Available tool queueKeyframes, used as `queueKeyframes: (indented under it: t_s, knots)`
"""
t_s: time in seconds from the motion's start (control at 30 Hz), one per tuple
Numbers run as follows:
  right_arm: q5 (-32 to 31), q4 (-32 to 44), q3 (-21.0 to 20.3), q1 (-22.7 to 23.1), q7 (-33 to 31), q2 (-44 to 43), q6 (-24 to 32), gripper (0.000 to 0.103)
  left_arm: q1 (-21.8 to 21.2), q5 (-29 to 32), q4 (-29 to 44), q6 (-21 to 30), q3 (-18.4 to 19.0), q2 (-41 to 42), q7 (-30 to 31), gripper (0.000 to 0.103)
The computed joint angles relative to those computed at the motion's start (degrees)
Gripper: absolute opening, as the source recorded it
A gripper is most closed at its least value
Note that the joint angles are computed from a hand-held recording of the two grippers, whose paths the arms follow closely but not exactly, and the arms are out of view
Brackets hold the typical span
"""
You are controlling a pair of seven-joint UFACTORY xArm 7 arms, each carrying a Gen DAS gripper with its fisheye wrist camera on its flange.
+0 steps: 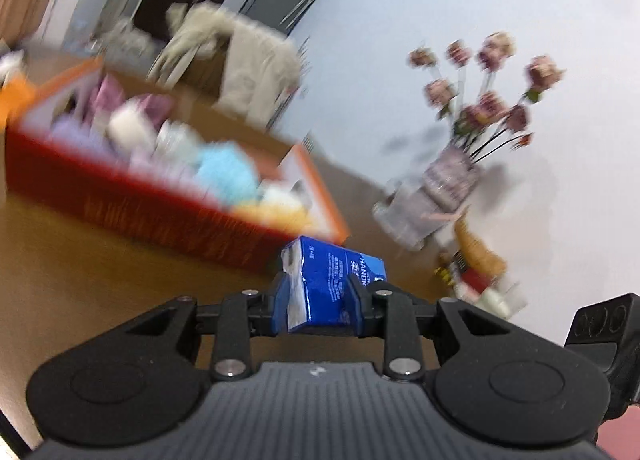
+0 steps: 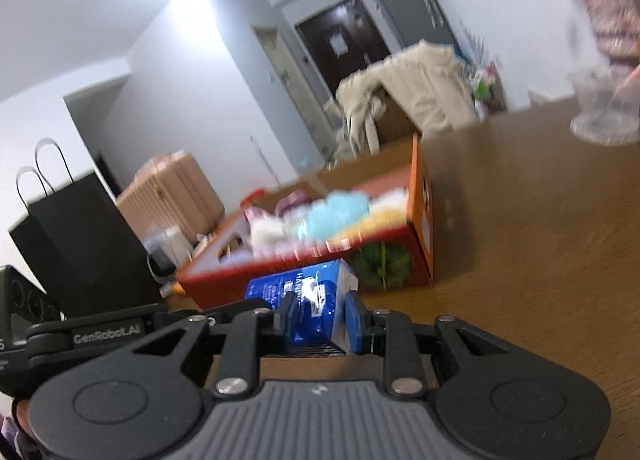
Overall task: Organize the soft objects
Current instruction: 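Carry the blue tissue pack into the box and open both grippers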
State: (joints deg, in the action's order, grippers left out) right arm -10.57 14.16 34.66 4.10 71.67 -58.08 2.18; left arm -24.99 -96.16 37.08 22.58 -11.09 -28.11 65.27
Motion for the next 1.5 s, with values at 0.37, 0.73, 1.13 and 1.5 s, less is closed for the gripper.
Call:
queueKeyframes:
  t_s: [0.37, 0.73, 1.13, 1.5]
  knots:
    - [-3.9, 22.4, -1.0, -18.0, -15.2, 24.6, -5.4, 0.024, 3.2, 15.4, 26.8, 5.6, 4.9, 21.6, -11.1, 0.028]
    - [-50.0, 61.2, 25.4, -41.4, 5.2, 77.8, 19.8, 0.021, 6.5, 48.7, 60.8, 14.0, 6.8, 56.3, -42.0, 0.028]
    - [-40.3, 62.7, 18.3, -34.2, -5.2, 81.1, 21.5, 0.015, 7.2, 64.0, 61.0, 9.9, 3.5, 57.9, -52.7, 0.029]
    - [-5.9, 40.8, 10.7, -32.1, -28.5, 45.6, 6.6, 0.034, 15.8, 48.9, 34.9, -6.1, -7.8, 33.5, -29.9, 0.053]
